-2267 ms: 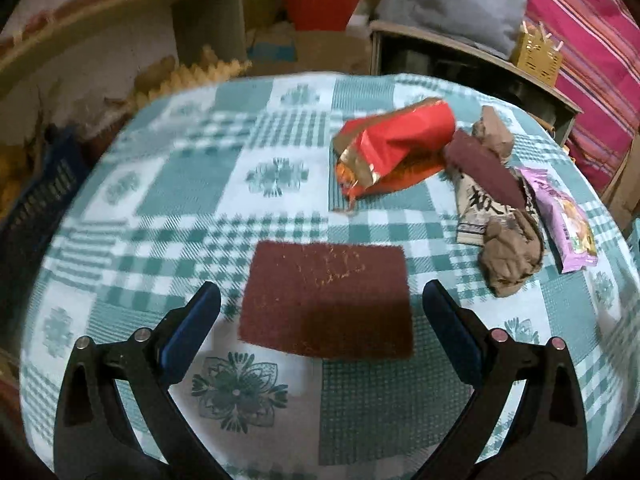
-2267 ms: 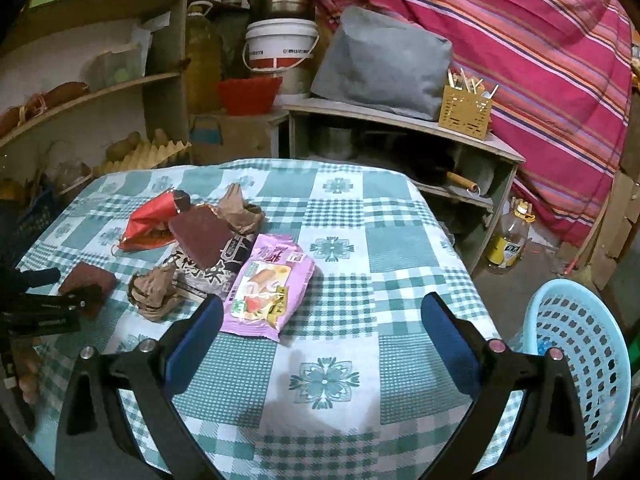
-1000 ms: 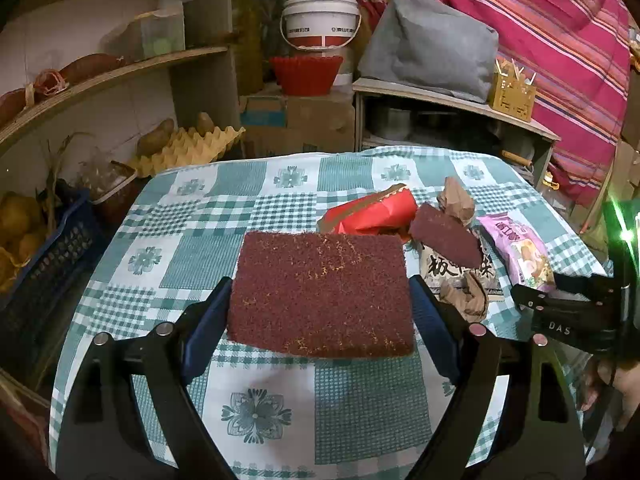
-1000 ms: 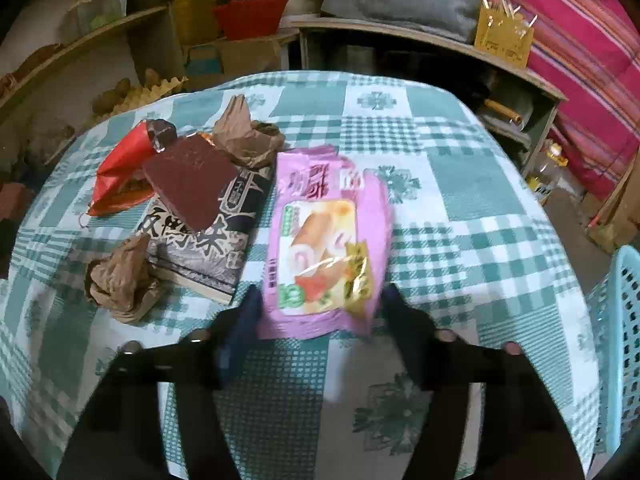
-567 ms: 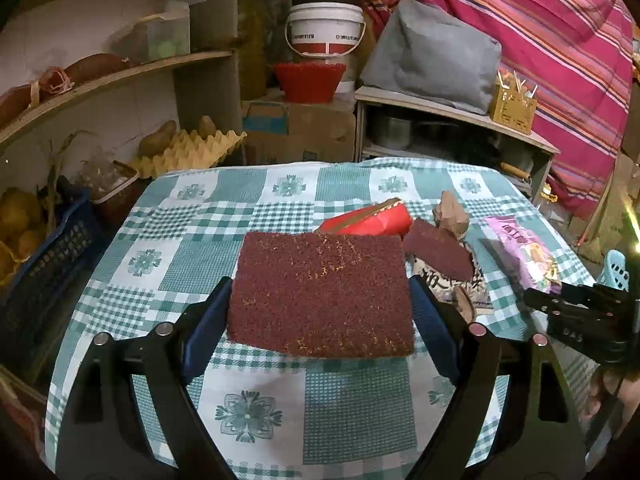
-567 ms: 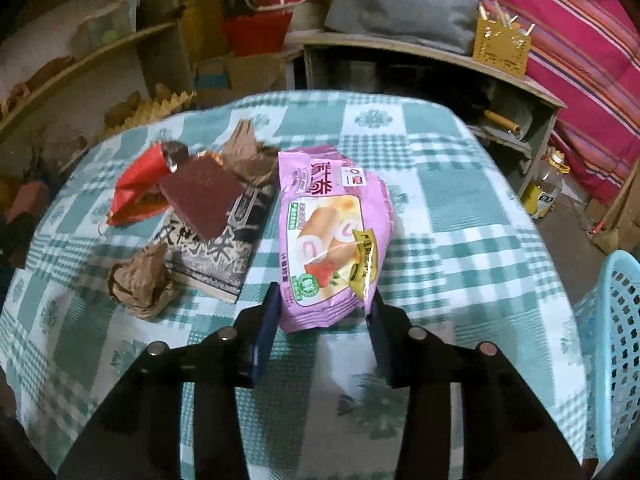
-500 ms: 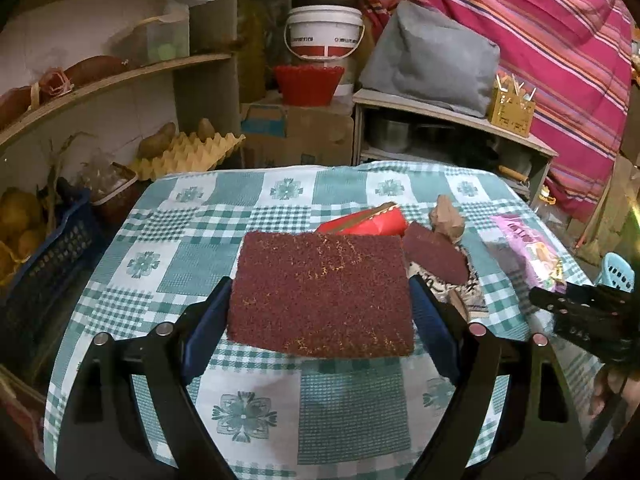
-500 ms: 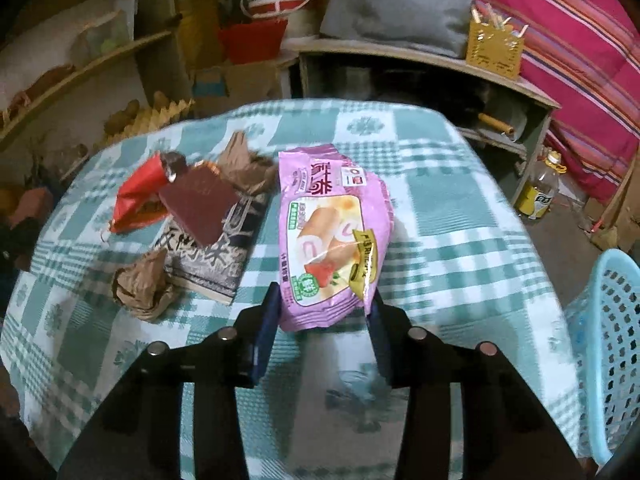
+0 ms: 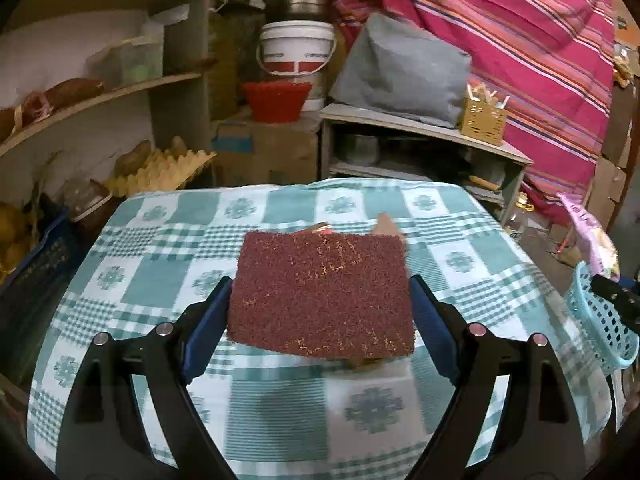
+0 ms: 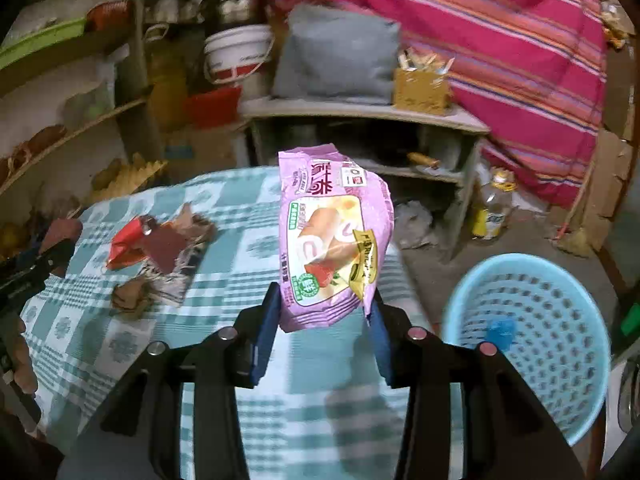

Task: Collect trash
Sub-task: 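Carry the scouring pad and pink snack bag over the blue basket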

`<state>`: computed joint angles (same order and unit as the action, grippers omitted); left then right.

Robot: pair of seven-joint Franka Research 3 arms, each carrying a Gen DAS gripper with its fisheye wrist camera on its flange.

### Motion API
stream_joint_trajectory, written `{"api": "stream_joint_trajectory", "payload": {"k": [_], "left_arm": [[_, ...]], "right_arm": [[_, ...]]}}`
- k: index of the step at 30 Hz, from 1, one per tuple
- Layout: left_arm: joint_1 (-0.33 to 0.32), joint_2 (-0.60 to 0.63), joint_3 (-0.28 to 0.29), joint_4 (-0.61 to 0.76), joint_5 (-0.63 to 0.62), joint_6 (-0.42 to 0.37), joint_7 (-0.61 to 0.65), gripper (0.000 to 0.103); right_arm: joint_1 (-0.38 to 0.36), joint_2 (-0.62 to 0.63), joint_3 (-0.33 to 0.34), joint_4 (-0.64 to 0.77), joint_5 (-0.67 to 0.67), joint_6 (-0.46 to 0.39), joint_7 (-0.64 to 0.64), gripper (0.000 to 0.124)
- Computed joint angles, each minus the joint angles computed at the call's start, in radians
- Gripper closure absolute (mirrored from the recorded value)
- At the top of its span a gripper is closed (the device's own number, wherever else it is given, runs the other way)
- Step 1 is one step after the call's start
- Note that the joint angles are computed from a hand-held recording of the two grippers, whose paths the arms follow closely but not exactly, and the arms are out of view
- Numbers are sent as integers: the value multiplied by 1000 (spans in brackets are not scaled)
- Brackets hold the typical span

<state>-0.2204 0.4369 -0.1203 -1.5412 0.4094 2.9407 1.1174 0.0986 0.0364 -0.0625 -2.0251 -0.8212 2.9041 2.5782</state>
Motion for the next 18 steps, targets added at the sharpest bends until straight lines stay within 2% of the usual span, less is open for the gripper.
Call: {"api": "stream_joint_trajectory", "payload": {"k": [6,9,18], "left_arm": [[-41,11,-19,22,4,8,5,19],[-69,22,-22,40,16,6,8,19],[-125,65,-79,100,-24,-2,58,19]], "right_arm": [[-88,-114,6,-112,-113,17,108,82],[-146,-163,22,-164,-120,22,129,82],[-324,-273,78,-282,-137,50,177,82]]}}
